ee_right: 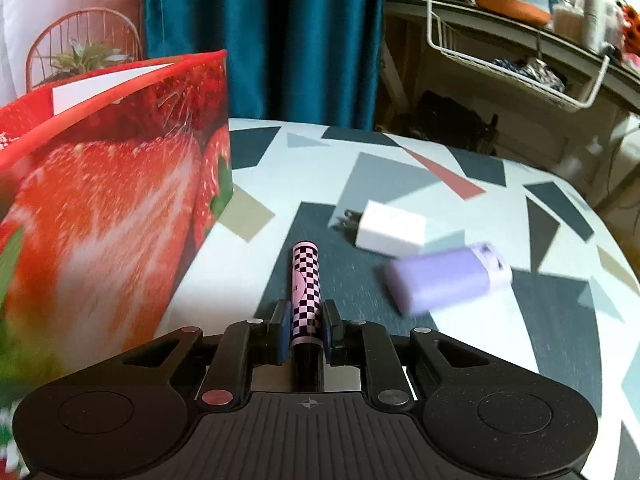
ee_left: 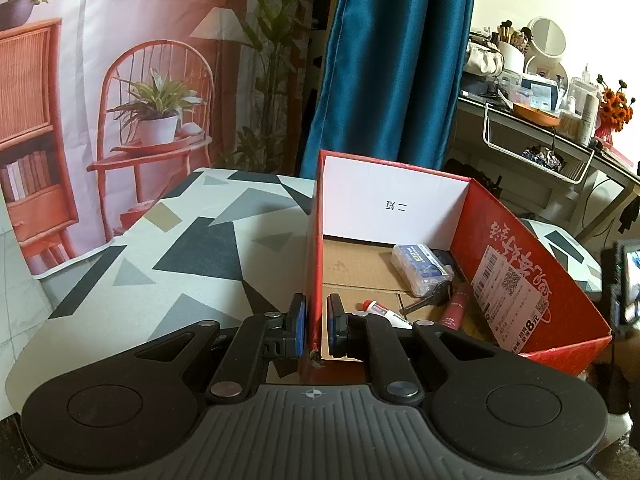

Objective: Organize rigid objects
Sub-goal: 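Grasp the pink checkered mascara tube with the right tool, then carry the mascara tube into the red box and release it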

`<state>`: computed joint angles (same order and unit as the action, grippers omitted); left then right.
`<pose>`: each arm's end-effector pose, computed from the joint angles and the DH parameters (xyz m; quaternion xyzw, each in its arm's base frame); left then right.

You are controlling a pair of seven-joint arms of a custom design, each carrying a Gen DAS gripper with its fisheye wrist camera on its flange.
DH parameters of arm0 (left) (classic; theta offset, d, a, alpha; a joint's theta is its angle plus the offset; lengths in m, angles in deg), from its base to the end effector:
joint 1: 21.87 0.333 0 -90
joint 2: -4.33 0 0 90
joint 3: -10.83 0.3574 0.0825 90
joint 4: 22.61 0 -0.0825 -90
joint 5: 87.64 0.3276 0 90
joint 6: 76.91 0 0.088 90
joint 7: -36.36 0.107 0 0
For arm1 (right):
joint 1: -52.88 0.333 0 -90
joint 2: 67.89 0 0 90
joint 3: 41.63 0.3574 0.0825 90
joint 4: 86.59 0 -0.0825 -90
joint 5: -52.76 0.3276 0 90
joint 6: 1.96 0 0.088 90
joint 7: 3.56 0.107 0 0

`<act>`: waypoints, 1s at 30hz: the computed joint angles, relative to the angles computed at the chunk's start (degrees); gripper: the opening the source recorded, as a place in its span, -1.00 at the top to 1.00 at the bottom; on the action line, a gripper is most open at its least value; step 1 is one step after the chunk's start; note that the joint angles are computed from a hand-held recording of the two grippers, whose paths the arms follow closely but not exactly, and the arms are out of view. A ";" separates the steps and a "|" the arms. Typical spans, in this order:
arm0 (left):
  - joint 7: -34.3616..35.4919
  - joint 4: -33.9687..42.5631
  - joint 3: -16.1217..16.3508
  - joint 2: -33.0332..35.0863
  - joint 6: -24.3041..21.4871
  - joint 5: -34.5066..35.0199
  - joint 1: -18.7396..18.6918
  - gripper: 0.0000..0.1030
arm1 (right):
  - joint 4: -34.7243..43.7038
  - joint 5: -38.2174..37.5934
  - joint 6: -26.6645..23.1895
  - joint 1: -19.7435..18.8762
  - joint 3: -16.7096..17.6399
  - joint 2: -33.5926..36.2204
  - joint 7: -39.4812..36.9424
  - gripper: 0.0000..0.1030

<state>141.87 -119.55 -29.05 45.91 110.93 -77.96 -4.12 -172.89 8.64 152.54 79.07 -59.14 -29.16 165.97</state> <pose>0.6928 -0.1442 0.4389 -0.4552 0.7330 -0.4508 0.2286 0.7017 0.1899 0.3933 -0.4713 0.7886 -0.3256 0.2235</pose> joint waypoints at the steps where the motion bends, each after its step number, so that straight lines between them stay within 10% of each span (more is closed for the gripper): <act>1: 0.00 0.01 -0.01 0.03 0.03 0.03 0.00 0.76 | -1.35 -0.86 0.71 0.82 -0.72 -0.66 1.53 0.70; 30: -0.53 0.12 -1.03 0.77 0.09 0.50 0.72 0.74 | -11.91 -6.37 7.07 0.97 1.11 -8.14 11.49 0.72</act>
<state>141.35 -119.42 -30.07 46.67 111.02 -77.45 -3.40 -184.80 2.28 159.61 80.05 -58.03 -37.31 177.46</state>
